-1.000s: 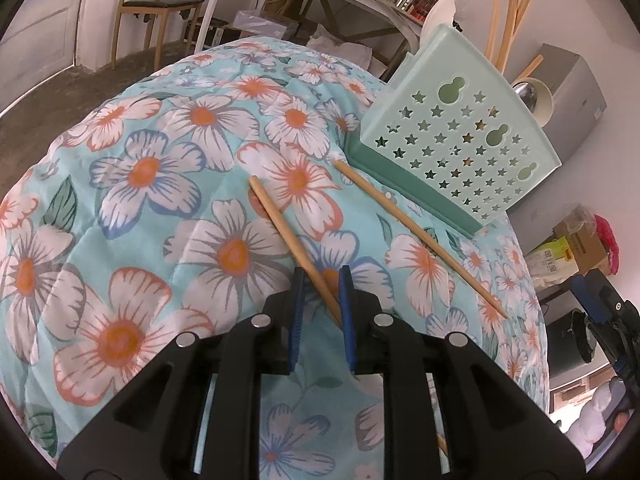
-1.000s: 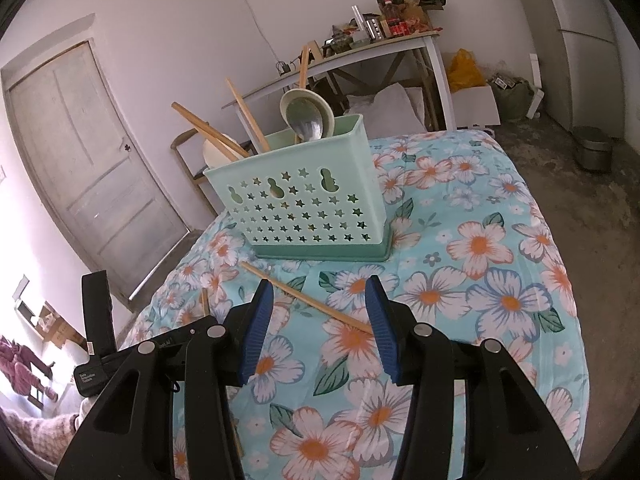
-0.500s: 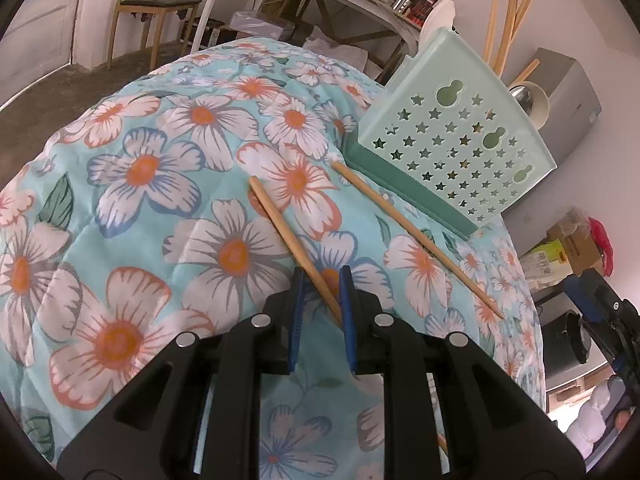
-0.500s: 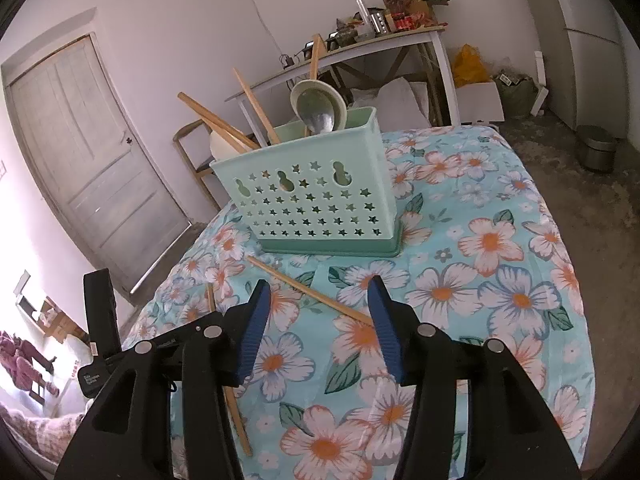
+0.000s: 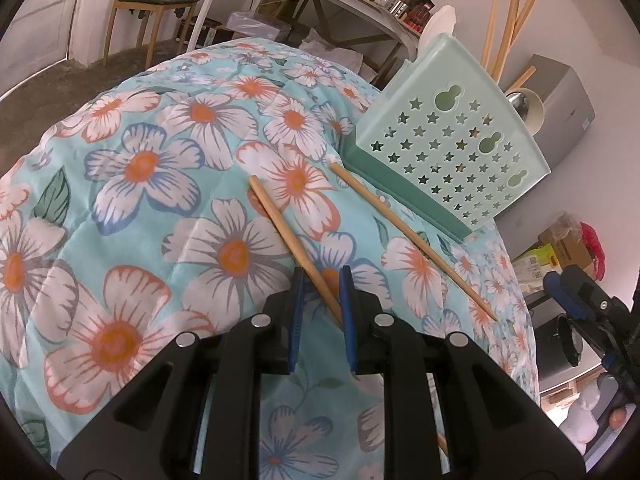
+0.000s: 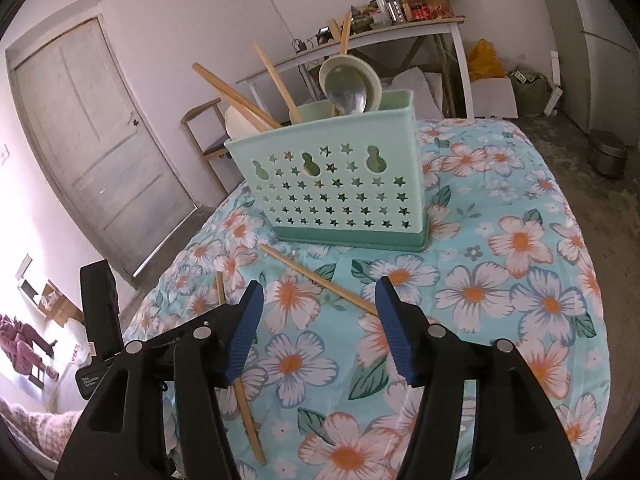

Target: Organize utensils

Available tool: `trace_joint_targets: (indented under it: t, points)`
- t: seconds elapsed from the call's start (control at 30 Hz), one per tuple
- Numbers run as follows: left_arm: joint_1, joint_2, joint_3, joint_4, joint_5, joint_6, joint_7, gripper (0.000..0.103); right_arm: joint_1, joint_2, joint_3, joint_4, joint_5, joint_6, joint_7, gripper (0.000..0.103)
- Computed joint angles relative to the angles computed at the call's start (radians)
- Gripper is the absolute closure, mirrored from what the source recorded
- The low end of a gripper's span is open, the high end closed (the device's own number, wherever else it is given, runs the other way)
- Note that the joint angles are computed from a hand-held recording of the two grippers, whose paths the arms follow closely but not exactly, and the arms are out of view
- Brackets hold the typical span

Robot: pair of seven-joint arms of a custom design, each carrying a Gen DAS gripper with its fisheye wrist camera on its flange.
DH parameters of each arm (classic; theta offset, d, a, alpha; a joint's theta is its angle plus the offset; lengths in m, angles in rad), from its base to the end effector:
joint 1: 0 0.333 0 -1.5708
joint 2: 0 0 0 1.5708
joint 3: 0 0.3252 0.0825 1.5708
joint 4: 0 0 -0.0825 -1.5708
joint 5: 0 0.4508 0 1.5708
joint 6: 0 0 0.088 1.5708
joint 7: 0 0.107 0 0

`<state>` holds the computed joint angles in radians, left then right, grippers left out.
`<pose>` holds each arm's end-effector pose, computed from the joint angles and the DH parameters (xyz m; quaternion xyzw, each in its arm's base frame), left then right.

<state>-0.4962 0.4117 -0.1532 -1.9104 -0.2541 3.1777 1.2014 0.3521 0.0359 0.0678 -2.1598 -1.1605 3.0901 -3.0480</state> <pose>0.5995 -0.4136 0.3464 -0.6488 0.6367 -0.4147 0.0410 0.5332 0.3205 0.4199 -0.5971 0.6662 -0.1608 0.4168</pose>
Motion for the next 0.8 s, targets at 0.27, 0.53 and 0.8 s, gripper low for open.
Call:
trace_joint_targets:
  t: [0.27,0.53,0.8]
  points:
    - [0.042,0.007,-0.046,0.002,-0.011,0.010,0.024,0.086,0.015,0.016,0.002,0.012,0.100,-0.019,-0.126,0.046]
    - [0.073,0.012,-0.082,0.003,-0.040,0.017,0.056,0.086,0.030,0.033,0.006,0.015,0.263,-0.045,-0.307,0.046]
    - [0.132,0.015,-0.148,-0.004,-0.071,0.032,0.097,0.086,0.035,0.054,0.010,0.030,0.392,-0.037,-0.458,0.046]
